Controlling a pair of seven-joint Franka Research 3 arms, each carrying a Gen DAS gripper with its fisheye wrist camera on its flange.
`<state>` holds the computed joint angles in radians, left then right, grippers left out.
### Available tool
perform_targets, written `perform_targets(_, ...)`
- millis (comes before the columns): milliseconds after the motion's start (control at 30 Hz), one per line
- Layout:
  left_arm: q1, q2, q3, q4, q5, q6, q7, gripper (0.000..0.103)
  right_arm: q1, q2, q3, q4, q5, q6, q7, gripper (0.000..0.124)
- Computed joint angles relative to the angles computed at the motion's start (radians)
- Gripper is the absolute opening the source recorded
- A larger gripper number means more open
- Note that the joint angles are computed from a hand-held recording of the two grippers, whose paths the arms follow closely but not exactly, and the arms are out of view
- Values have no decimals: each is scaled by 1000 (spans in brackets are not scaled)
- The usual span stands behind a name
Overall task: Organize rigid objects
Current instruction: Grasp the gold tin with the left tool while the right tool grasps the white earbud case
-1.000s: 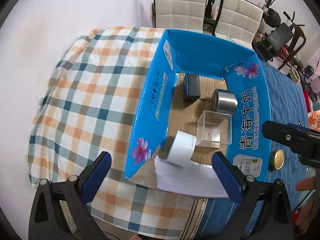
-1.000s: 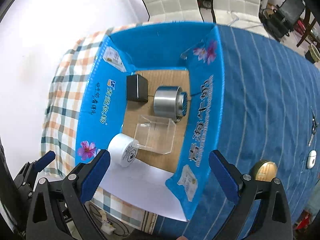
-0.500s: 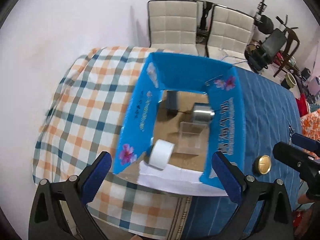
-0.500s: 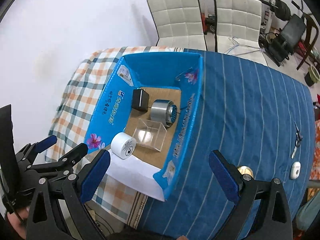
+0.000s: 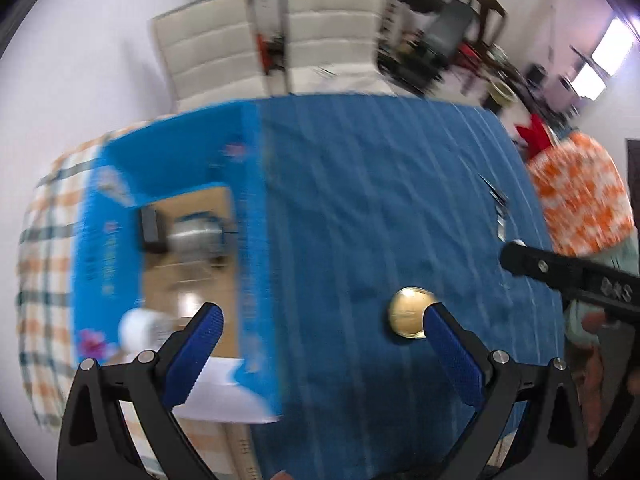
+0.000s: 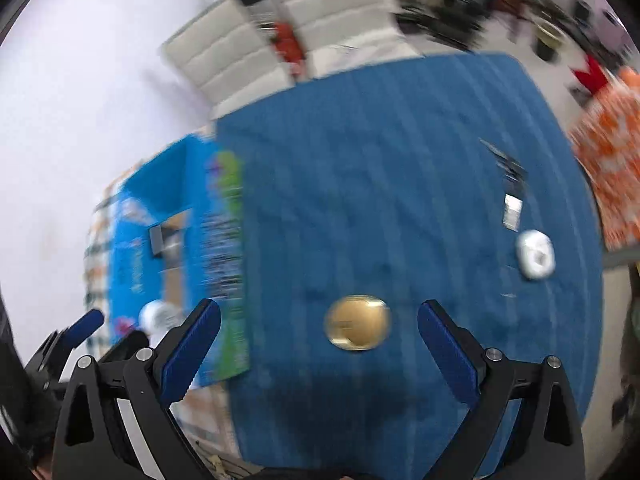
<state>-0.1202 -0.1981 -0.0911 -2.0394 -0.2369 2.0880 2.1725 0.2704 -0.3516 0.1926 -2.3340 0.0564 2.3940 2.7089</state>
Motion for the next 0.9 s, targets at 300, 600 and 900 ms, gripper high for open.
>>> perform_targets(300, -82, 125, -99, -59, 96, 1, -112, 103, -96, -186, -85, -313, 105, -23, -13, 101)
perform_targets(600, -105, 215, -129, -67, 146, 18, -217, 89, -208, -177, -132, -454, 118, 26, -79, 101)
perform_targets(900, -127, 202, -146, -114, 224, 93, -261, 62, -244, -24, -140, -423, 91, 59, -184, 95)
